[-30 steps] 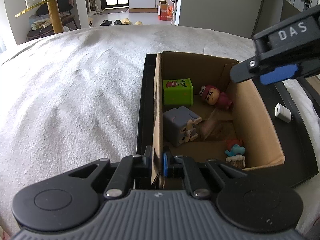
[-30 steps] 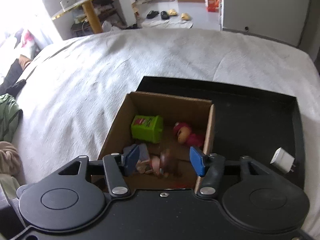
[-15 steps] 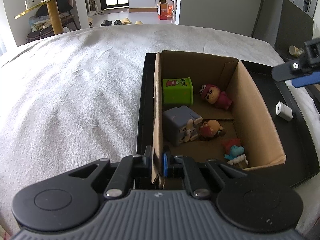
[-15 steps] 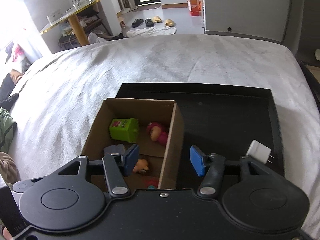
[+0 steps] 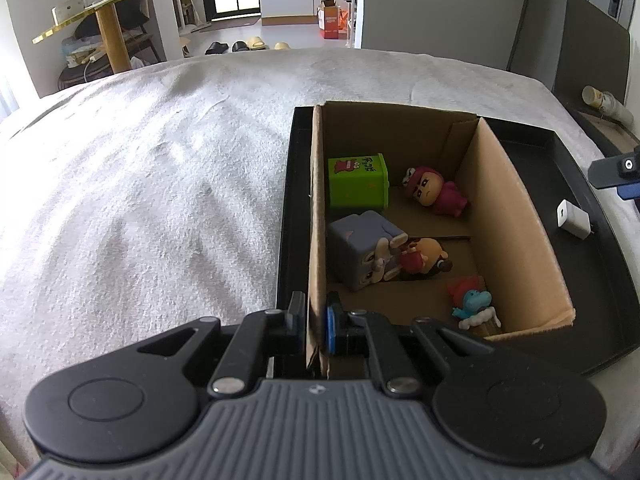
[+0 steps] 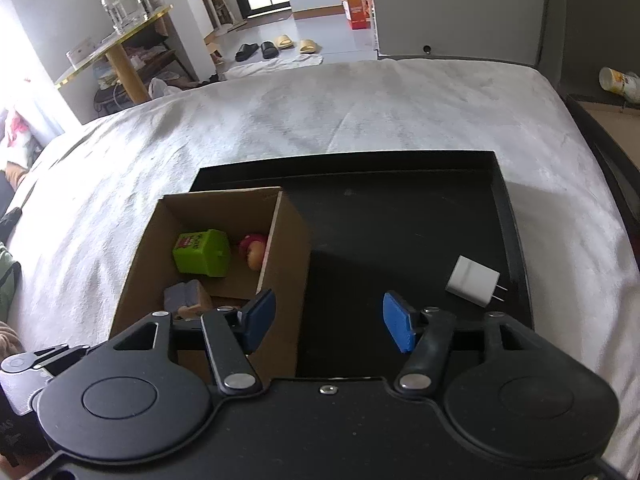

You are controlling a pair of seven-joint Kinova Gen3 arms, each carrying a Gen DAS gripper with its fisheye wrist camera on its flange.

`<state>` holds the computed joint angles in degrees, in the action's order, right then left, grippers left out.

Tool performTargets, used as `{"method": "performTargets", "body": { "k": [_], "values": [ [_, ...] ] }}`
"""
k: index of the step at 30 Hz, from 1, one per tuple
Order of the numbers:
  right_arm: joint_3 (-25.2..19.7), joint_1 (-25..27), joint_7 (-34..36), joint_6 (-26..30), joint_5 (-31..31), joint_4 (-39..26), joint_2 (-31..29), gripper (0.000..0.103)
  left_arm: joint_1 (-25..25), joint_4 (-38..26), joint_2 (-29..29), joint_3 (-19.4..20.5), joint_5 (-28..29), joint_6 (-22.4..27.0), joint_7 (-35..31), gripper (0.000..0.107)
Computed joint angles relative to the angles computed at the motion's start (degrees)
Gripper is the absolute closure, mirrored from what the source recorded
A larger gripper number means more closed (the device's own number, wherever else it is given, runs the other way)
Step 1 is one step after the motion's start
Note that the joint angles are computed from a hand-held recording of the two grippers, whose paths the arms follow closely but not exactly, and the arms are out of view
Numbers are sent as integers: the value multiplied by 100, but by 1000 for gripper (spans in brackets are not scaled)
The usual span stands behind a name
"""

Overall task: Organize rigid objects
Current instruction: 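Move the right gripper back over the tray toward the white charger plug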

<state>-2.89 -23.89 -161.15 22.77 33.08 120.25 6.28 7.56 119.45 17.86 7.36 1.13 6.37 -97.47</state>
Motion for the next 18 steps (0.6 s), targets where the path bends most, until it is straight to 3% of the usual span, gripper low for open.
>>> {"method": "performTargets", "body": {
  "k": [11, 15, 18],
  "values": [
    [97, 192, -80, -435, 97, 415, -123, 39, 618, -46, -6, -585, -270, 53, 308, 98],
    [185, 217, -338, -575, 402, 591, -168, 35, 669, -69, 8, -630, -331, 78, 417, 98],
    [262, 307, -544, -751, 550, 731, -181, 33, 969, -104, 29, -904, -471, 111, 576, 98]
  ]
}}
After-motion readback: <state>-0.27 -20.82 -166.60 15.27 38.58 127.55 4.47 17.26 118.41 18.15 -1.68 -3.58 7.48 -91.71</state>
